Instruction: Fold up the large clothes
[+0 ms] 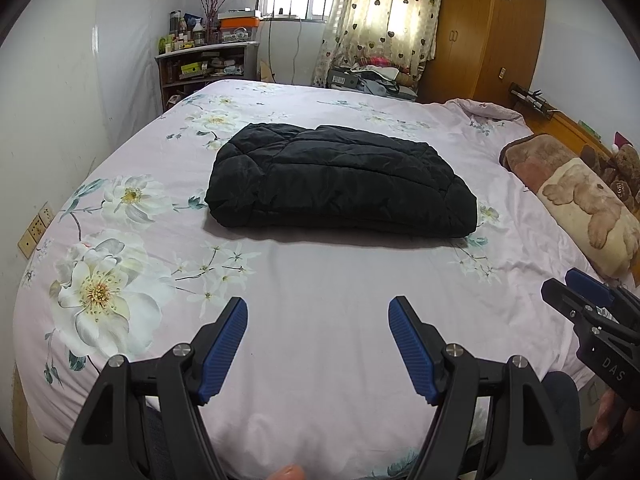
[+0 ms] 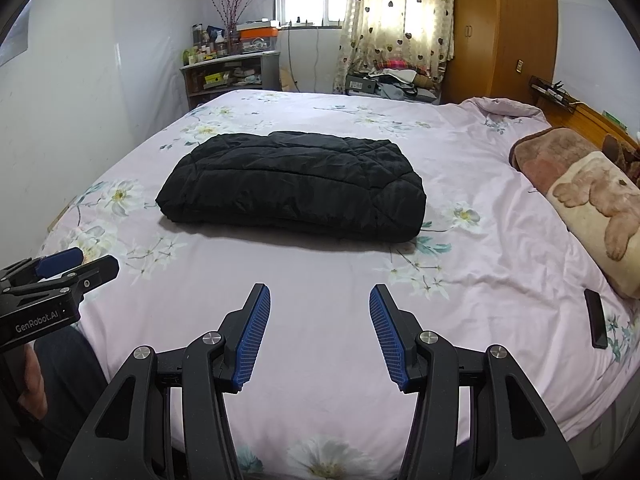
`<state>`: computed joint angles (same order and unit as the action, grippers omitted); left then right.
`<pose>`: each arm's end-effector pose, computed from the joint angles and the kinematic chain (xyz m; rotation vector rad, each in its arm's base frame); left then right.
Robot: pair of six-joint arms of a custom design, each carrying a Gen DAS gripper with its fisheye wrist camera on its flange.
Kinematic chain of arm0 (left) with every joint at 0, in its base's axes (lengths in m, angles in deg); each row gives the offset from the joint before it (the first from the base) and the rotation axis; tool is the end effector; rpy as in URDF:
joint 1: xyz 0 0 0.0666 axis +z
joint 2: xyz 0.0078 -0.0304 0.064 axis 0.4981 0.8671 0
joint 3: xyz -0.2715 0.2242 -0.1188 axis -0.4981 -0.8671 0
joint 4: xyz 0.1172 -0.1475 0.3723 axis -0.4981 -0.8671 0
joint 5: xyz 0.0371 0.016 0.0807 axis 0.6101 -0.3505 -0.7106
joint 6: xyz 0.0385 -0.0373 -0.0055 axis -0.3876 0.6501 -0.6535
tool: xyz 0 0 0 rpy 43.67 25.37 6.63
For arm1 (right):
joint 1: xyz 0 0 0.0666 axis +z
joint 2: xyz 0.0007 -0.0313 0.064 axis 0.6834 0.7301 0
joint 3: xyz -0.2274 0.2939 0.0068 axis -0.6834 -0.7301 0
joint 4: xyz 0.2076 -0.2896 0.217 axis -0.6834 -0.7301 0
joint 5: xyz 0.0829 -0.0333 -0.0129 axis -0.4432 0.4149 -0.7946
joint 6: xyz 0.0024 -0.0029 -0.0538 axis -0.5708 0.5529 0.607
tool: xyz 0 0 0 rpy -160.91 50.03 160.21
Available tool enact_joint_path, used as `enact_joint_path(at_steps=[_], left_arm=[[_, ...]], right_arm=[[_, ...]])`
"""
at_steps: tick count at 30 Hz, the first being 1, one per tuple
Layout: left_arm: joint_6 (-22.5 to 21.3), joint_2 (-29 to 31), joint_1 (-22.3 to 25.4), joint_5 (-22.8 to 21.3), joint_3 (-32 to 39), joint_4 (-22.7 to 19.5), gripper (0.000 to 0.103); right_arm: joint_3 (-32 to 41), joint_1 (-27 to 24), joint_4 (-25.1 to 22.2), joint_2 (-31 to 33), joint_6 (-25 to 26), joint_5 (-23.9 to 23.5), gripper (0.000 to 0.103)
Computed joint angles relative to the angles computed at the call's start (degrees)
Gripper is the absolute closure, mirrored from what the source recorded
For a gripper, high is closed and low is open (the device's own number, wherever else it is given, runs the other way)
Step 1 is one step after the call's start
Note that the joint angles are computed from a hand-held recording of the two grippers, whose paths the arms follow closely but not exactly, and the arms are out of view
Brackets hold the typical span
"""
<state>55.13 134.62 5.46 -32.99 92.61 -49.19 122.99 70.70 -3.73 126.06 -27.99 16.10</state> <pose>0.5811 -0.2567 0.5415 0.0032 2.3664 -0.1394 0.6088 0.3060 0.5457 -0.1436 2.2965 0.0193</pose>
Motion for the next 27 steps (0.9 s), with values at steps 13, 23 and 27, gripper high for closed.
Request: enact_joint_path(at_steps=[13,23,27], left_arm=[[0.3,0.7,-0.1,0.2,0.9,-1.5,0.028],[0.3,1.3,0.2,1.1,1.5,-2.5,0.028],[0.2,1.8,0.4,1.7,2.3,-3.1,0.028]], right_arm=[[0.8,0.2,-0.5,0.5,-0.2,0.3,0.05],[-0.4,0.2,-0.1,-0.2,-0.2,0.3,0.05],[0.0,0.2,-0.3,0.0,0.0,0.3,0.05]])
